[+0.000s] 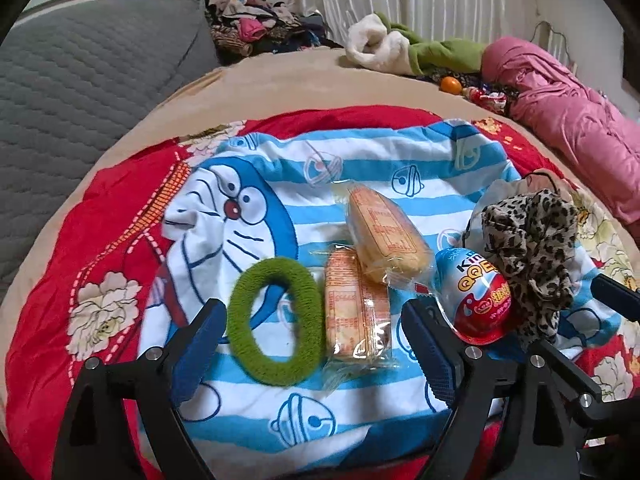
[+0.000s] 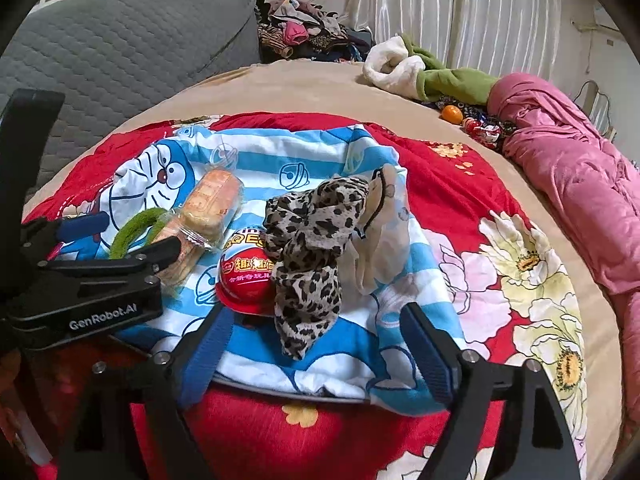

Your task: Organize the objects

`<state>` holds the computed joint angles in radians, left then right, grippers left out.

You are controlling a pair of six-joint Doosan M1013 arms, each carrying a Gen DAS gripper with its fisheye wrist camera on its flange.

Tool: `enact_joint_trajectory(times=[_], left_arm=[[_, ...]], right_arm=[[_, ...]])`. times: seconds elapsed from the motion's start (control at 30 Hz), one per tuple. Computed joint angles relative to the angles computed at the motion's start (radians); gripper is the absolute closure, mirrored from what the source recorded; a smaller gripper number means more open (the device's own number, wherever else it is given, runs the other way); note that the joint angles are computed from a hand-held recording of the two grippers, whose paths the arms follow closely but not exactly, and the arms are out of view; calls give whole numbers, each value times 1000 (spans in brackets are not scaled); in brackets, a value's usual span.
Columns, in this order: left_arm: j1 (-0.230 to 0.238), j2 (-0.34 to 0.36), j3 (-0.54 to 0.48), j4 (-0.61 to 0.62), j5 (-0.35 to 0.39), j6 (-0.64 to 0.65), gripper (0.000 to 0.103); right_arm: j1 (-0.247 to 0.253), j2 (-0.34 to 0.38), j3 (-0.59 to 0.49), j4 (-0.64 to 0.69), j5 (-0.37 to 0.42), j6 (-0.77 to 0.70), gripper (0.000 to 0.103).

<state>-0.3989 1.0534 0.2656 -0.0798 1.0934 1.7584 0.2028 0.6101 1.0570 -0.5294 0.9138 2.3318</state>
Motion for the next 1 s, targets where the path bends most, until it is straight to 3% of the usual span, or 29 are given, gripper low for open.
enact_joint_trajectory(times=[0.37, 0.53, 0.7, 1.0], left_arm=[[18, -112, 172, -56, -90, 9, 12], [15, -211, 333, -7, -244, -1, 12], [27, -263, 387, -65, -270, 18, 12], [35, -364, 514, -57, -361, 3, 12]], right_arm=[[18, -39, 26, -71, -4, 61, 9], [34, -66, 44, -130, -13, 111, 5], [55, -94, 61, -189, -25, 161, 3], [93, -144, 93, -296, -33, 247, 3]])
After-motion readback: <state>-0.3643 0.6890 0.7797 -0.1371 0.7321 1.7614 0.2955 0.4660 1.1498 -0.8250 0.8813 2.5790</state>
